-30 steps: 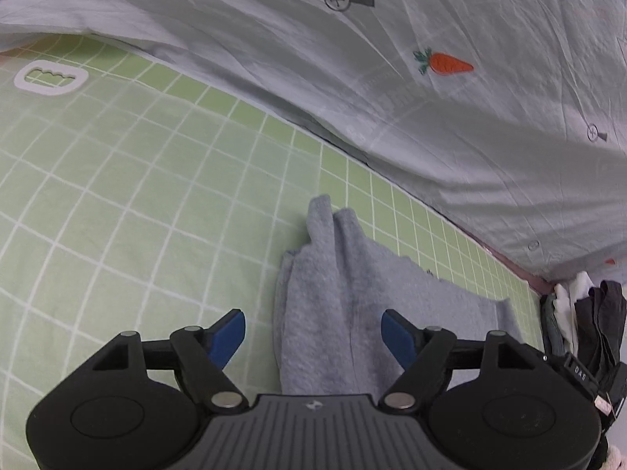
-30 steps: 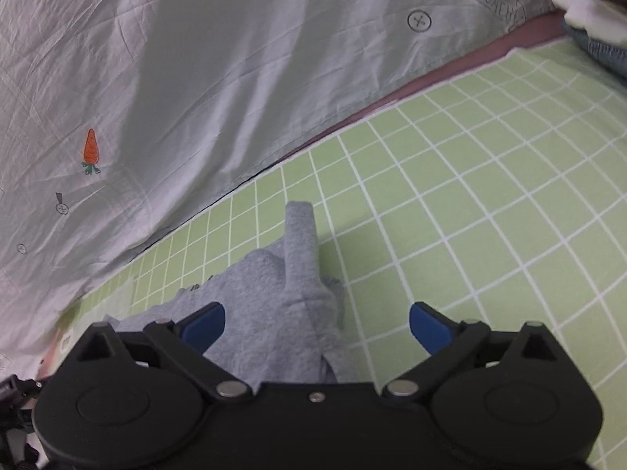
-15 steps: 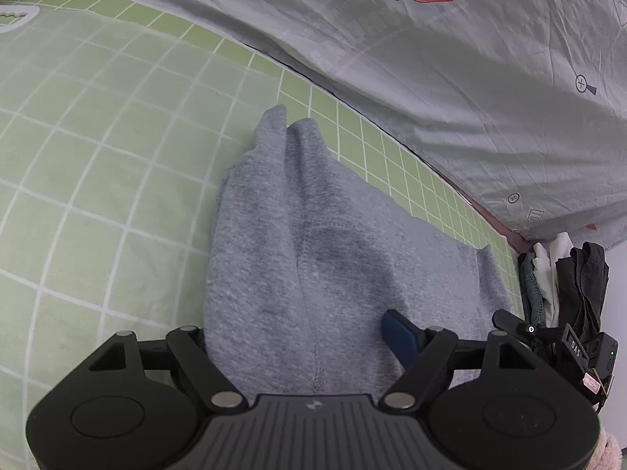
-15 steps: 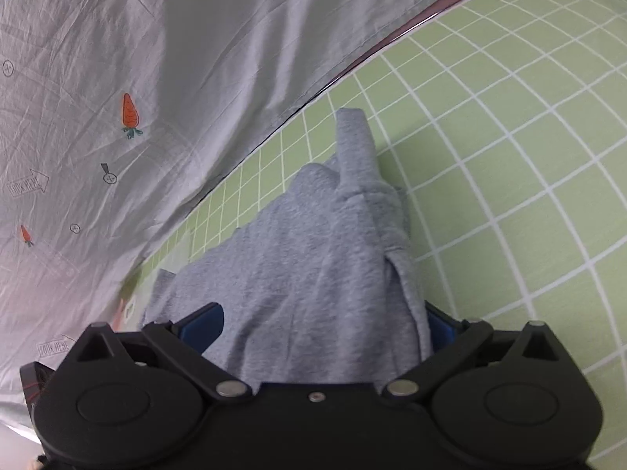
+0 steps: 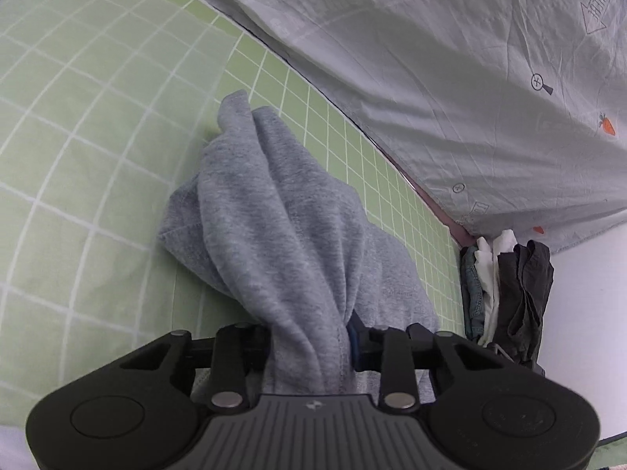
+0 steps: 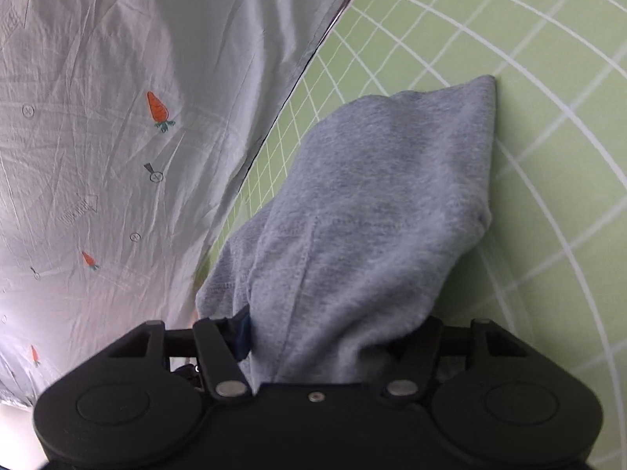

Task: Fold clothes
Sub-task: 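Lift the folded hoodie with both grippers and carry it onto the clothes stack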

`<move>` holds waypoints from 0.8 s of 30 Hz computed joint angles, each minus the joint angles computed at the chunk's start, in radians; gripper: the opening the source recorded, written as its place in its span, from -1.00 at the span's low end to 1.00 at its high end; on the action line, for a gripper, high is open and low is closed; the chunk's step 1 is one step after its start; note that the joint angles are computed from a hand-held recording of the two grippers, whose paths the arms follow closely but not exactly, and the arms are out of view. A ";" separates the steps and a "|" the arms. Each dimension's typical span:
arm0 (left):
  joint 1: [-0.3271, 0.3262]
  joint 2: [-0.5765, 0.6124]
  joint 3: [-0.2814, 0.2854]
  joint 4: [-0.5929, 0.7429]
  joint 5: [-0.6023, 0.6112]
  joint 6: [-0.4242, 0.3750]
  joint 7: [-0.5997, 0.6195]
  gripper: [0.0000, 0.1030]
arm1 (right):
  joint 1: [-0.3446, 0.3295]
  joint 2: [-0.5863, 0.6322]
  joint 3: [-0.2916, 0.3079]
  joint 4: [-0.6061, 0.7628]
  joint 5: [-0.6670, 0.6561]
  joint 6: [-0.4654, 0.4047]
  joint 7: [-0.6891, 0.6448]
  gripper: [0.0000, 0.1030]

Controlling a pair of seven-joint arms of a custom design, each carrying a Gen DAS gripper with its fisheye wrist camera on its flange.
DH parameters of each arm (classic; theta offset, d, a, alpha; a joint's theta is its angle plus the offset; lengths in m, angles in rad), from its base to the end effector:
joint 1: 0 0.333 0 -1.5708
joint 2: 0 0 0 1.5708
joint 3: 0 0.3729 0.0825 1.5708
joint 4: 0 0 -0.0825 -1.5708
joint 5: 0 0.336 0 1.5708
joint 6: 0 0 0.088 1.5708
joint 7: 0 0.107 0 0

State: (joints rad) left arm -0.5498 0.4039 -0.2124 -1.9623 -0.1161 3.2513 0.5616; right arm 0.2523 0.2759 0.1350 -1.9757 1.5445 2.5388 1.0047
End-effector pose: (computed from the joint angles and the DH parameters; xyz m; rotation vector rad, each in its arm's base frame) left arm 0.4954 -0.4268 0.4651 2.2456 -1.4489 1.2493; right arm 0.5636 0.2098 0.4362 -1.2676 1.7507 0.5956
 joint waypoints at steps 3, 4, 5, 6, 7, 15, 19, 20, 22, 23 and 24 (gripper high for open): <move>0.012 -0.023 -0.054 -0.026 0.006 -0.009 0.010 -0.36 | 0.004 -0.090 -0.007 -0.099 -0.019 0.009 0.013 0.14; 0.019 -0.030 -0.077 -0.036 0.006 -0.008 0.013 -0.37 | 0.007 -0.125 -0.011 -0.136 -0.023 0.015 0.027 0.13; 0.027 -0.037 -0.100 -0.045 0.005 -0.007 0.017 -0.37 | 0.011 -0.157 -0.016 -0.169 -0.021 0.022 0.040 0.13; 0.037 -0.042 -0.124 -0.053 0.006 -0.006 0.022 -0.37 | 0.016 -0.188 -0.020 -0.200 -0.017 0.031 0.052 0.12; 0.053 -0.045 -0.151 -0.057 0.010 -0.006 0.033 -0.38 | 0.021 -0.220 -0.025 -0.232 -0.014 0.041 0.065 0.11; 0.237 -0.006 -0.414 -0.052 0.068 0.065 0.124 -0.39 | 0.078 -0.455 -0.025 -0.405 0.040 0.203 0.104 0.05; 0.292 0.045 -0.510 -0.001 0.136 0.087 0.141 -0.39 | 0.088 -0.568 -0.011 -0.478 0.079 0.301 0.129 0.05; 0.297 0.062 -0.525 0.026 0.156 0.077 0.149 -0.39 | 0.086 -0.593 -0.009 -0.495 0.089 0.317 0.133 0.05; 0.279 0.092 -0.527 0.096 0.180 0.045 0.174 -0.40 | 0.070 -0.640 -0.018 -0.529 0.108 0.321 0.111 0.04; 0.247 0.107 -0.508 0.138 0.179 0.031 0.185 -0.40 | 0.058 -0.664 -0.023 -0.546 0.115 0.318 0.097 0.04; 0.210 0.119 -0.482 0.180 0.174 0.018 0.195 -0.41 | 0.044 -0.688 -0.028 -0.562 0.121 0.314 0.085 0.03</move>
